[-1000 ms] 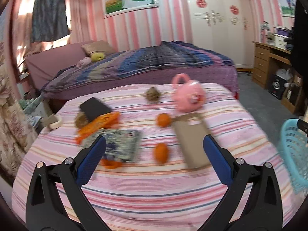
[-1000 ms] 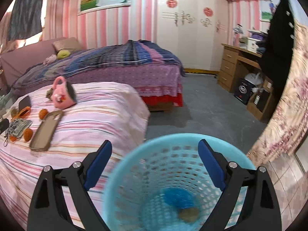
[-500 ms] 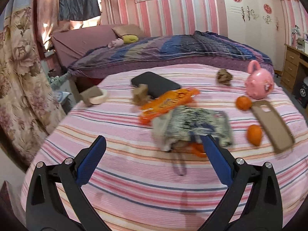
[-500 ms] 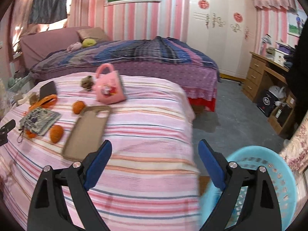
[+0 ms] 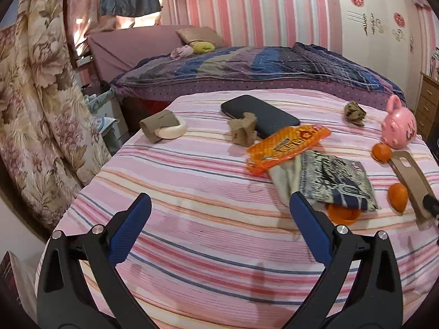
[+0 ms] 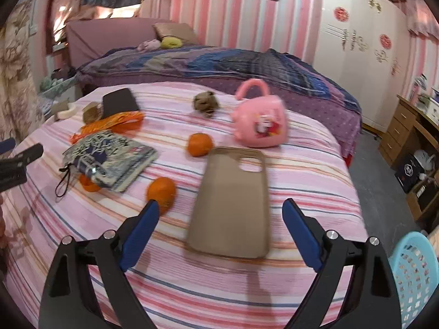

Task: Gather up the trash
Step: 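Move both tools back over the bed toward a tangerine and the snack packet, then grasp the tangerine with the right tool while the left tool grasps the printed snack packet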

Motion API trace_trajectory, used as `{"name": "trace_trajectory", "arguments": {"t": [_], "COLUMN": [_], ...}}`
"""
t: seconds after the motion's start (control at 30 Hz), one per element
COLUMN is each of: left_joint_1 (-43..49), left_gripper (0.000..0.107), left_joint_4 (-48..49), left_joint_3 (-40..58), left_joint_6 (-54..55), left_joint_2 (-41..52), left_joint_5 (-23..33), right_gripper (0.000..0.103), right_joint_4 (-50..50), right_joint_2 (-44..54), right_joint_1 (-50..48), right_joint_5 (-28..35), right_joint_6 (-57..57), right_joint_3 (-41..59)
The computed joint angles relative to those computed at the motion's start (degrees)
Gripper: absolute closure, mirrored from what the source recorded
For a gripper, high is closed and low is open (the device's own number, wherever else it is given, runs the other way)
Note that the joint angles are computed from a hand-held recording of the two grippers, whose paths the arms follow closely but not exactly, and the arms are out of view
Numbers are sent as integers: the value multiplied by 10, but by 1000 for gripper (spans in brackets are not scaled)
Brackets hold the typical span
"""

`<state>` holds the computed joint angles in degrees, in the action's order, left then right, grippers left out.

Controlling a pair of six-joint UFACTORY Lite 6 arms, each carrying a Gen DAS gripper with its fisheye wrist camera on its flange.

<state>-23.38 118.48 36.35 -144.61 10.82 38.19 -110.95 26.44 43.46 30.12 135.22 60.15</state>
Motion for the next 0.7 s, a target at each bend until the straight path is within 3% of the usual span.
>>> {"name": "trace_trajectory", "arguments": {"t": [0.17, 0.23, 0.4, 0.47, 0.53, 0.7], "left_joint_1": [31, 46, 72, 77, 77, 60], "left_gripper": [10, 10, 10, 10, 10, 10], "left_joint_4": [6, 21, 51, 60, 60, 43], "left_joint_3": [2, 0, -8, -9, -8, -3], "left_joint_6": [4, -6, -35, -44, -44, -31], "left_joint_2": [1, -1, -12, -14, -12, -7], "left_joint_5": [-23, -35, -52, -56, -56, -45], "right_gripper": [20, 31, 44, 47, 62, 68], "right_joint_4": [33, 58, 148, 120, 64, -23], "right_joint_2": [46, 69, 114, 109, 101, 80], "right_joint_1": [8, 8, 1, -3, -9, -13], "right_joint_5": [-26, -44, -82, -89, -95, -81], "right_joint_6": [-34, -61, -157, -127, -68, 24], "right_joint_3": [65, 94, 156, 148, 133, 101]}}
